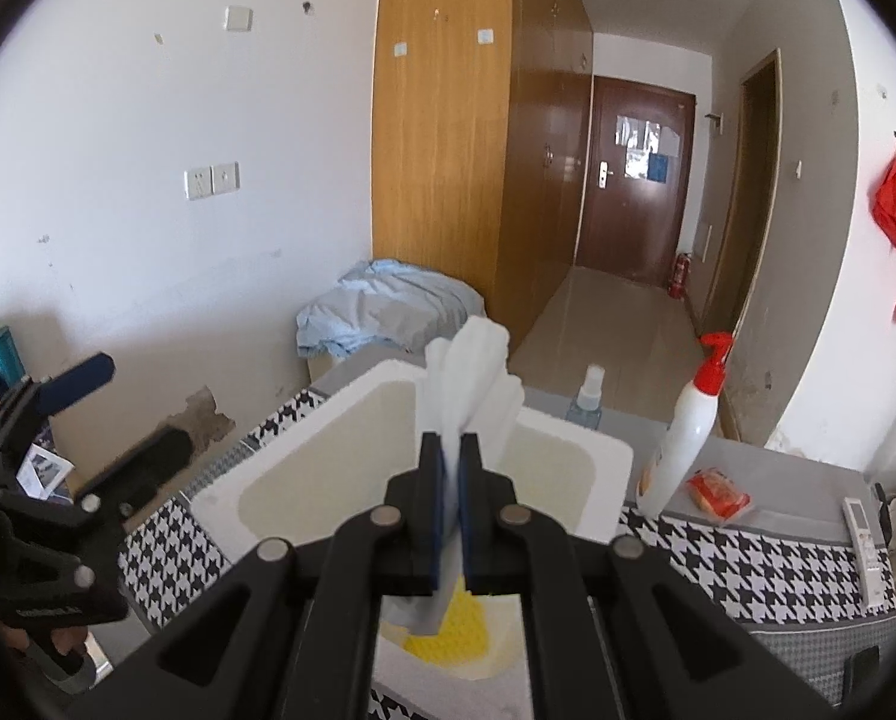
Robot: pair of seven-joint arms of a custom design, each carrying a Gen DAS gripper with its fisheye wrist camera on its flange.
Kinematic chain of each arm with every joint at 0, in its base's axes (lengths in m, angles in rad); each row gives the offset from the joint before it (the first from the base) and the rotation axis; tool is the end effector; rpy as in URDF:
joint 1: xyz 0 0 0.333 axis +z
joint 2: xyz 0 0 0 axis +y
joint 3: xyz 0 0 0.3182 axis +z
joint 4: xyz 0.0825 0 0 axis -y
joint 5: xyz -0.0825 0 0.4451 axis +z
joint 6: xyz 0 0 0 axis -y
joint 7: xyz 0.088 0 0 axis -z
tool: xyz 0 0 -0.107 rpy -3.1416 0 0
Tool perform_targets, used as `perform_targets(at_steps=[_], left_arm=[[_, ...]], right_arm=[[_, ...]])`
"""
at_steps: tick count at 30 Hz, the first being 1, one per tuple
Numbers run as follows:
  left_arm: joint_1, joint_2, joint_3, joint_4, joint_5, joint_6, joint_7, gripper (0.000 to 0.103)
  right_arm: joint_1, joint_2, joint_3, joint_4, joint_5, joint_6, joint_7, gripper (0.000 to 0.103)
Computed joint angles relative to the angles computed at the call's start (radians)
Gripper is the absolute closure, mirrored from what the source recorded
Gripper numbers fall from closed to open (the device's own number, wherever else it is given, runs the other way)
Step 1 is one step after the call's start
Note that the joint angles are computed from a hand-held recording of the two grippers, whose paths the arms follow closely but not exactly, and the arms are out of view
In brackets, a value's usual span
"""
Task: Organize soft objects
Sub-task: 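Lower the white cloth into the box and open the right gripper, then move both grippers back toward the grey sock and green packet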
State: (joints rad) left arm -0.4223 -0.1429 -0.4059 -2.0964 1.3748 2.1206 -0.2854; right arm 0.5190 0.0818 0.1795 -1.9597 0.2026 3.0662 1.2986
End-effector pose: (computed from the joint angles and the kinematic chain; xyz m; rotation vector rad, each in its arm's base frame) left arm 0.4329 -0.4172 0.5083 -1.5917 1.1768 -0.8651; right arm 0.5320 0.4215 0.5339 -1.9878 0.8432 -0.5249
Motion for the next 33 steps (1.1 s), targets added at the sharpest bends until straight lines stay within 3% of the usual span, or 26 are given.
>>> perform_targets(at_steps=[3,5,7,9,11,13,18,33], left_arm=[[0.003,-0.01,0.003,-0.013,-0.003,0.01,-0.007,0.002],[0.006,-0.013,0.004,-0.019,-0.005,0.014,-0.011,0.002],[0.009,-0.021,0.005,-0.028,-0.007,0.02,-0.018,0.002],[0.013,-0.027,0.004,-0.035,-0.012,0.021,-0.023,0.002],[0.016,-0.032,0.002,-0.039,-0.018,0.019,-0.028,0.002],[0.019,-0.039,0.002,-0.047,-0.023,0.022,-0.033,0.002],[0.023,-0.046,-0.005,-0.052,-0.027,0.02,-0.032,0.002],[0.014,-0.061,-0.028,-0.048,-0.038,-0.018,-0.019,0.002]], right_arm=[[-0.006,0.019,0.015,0.022,0.04,-0.023,-0.031,0.075],[0.01,0.028,-0.002,0.028,0.004,-0.023,0.006,0.052],[0.026,0.033,-0.02,0.029,-0.051,-0.024,0.05,0.046],[0.023,0.038,-0.015,0.032,-0.053,-0.035,0.046,0.04],[0.022,0.041,-0.012,0.033,-0.059,-0.035,0.041,0.027],[0.02,0.039,-0.007,0.027,-0.058,-0.031,0.027,0.022],[-0.006,0.021,0.034,0.006,0.048,-0.029,-0.085,0.02],[0.01,-0.063,0.032,-0.081,0.176,0.04,-0.185,0.018]])
